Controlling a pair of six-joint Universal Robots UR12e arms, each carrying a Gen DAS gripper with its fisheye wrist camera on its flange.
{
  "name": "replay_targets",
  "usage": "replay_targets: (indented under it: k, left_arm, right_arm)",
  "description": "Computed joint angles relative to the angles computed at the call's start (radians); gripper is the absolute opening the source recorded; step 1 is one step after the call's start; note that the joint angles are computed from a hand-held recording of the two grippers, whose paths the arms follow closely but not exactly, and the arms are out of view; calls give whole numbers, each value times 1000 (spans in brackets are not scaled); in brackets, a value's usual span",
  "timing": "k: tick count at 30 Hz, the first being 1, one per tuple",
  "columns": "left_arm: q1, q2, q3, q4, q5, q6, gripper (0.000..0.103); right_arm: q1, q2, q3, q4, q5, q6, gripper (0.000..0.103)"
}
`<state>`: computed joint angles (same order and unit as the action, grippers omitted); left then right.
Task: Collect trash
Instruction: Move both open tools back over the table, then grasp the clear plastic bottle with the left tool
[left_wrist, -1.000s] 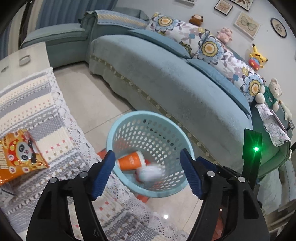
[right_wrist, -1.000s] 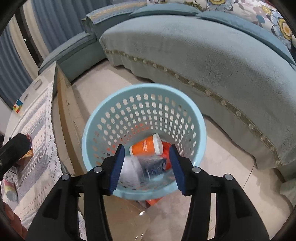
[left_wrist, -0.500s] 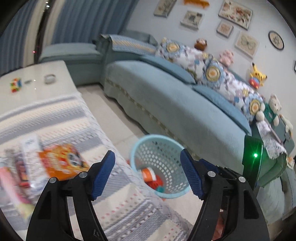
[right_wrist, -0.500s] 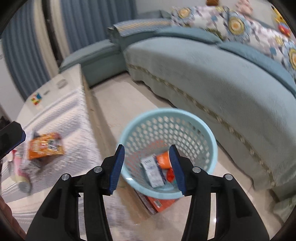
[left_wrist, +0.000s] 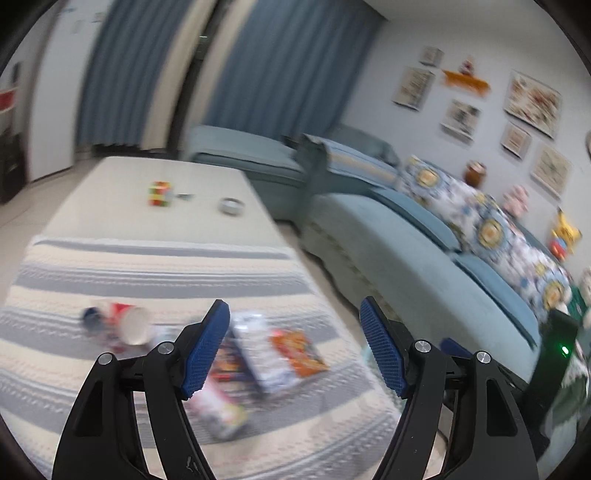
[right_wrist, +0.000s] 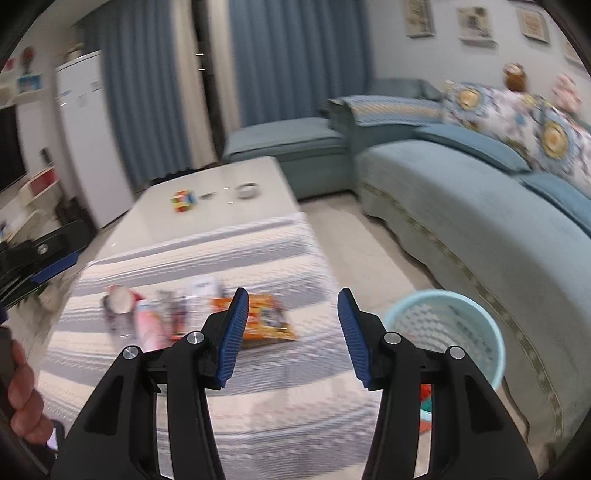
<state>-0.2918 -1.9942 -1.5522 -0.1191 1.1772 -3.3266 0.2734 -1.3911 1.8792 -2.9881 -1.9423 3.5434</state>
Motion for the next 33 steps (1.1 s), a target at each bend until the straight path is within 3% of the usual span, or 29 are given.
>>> replay_targets:
  k: [3,6,10,13,18,25,33]
  left_arm:
    - [41,11,-24,10,2,-24,77]
    - [70,19,-48,0,61,-44,78]
    - [104,4,-53,-56,89,-104,78]
    - [119,-21,-41,-116,72,-134,78]
    - [113,-76,3,-216,88,-176,78]
    - [98,-141,72,-277,120,-241,78]
    - [65,-182,146,-375,225,-231,77]
  right_arm:
    - [29,36,-44,0,33,-51,47]
    - [51,78,-90,21,64,-90,47]
    - [75,133,-139,47,110,-128,47]
    - [85,169,-167,66,132,-137,47]
    - [80,212,-189,108,175,-131,47]
    - [68,234,-189,126,188,-130,47]
    - [67,251,-200,155,221,-151,47]
